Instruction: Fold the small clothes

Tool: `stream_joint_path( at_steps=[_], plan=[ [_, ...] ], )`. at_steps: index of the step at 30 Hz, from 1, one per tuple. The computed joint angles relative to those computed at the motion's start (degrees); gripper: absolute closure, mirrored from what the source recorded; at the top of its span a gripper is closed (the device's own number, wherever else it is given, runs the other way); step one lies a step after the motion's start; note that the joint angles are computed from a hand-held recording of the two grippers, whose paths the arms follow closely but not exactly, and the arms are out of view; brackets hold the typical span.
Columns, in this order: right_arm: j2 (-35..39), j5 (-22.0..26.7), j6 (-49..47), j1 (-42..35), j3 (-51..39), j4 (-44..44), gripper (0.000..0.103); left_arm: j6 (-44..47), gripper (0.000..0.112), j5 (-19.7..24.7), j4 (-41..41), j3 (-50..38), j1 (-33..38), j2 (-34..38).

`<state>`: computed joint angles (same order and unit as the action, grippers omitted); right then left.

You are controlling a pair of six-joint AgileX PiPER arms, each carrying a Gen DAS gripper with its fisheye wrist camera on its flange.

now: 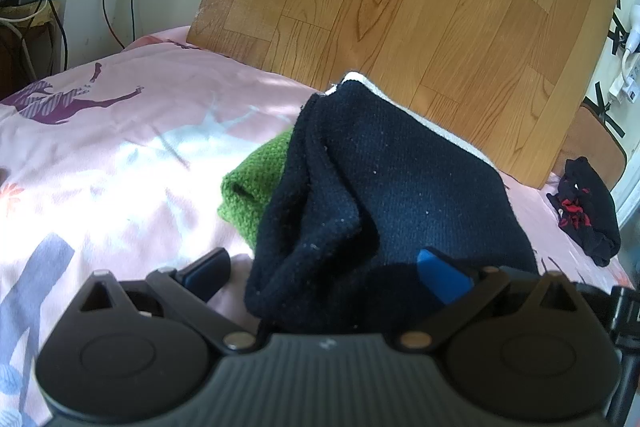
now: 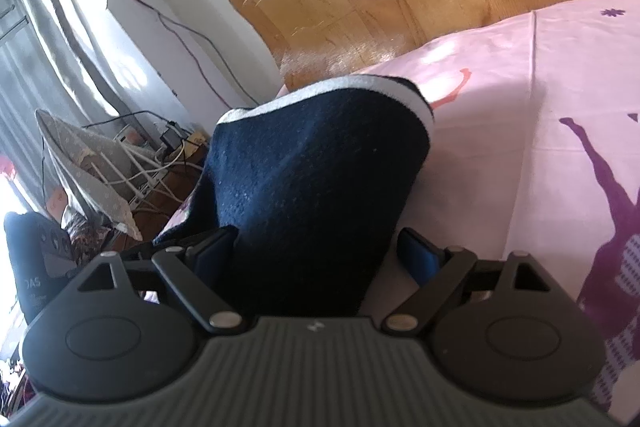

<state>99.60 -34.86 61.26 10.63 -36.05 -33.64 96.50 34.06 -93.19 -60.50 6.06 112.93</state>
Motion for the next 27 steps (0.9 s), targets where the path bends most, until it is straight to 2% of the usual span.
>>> stream_joint_path(
  at_steps=[6, 10, 12, 14, 16, 19, 21, 24, 27],
  plan=[
    [0.03, -0.12, 0.07, 0.05, 0.00, 0.11, 0.011, -6.61, 0.009, 2.45, 5.70, -4.30, 0.67, 2.25],
    [0.08, 1.12, -0.51, 0.73, -0.67, 0.72, 0.011, -6.74, 0.010, 3.28, 6.71, -5.19, 0.25, 2.83],
    [0.26, 3.38, -1.09, 1.80, -2.06, 1.32, 0.011, -6.05, 0.025, 6.49, 7.18, -5.58, 1.19, 3.44],
    [0.06, 7.68, -5.92, 4.43, -3.54, 6.08, 0.015, -5.69, 0.032, 7.40, 6.80, -5.32, 1.79, 3.56],
    [-0.07, 11.13, -11.11, 6.56, -4.76, 11.14, 0.023, -6.73, 0.039, 8.38, 7.24, -5.74, 2.43, 3.85],
    [-0.76, 13.63, -9.43, 6.82, -6.16, 10.28, 0.032, -10.04, 0.055, 11.84, 8.40, -7.50, 4.12, 4.40],
    [-1.68, 14.50, -12.42, 7.44, -7.18, 11.17, 0.037, -12.26, 0.059, 13.55, 8.09, -9.09, 4.99, 4.34],
    [-1.92, 15.16, -19.74, 8.40, -10.65, 13.49, 0.041, -9.70, 0.059, 12.10, 3.49, -10.41, 4.95, 3.00],
    [1.27, 15.92, -15.93, 7.19, -19.08, 5.45, 0.042, -9.37, 0.060, 8.18, 1.12, -15.15, 4.50, 2.51]
  ],
)
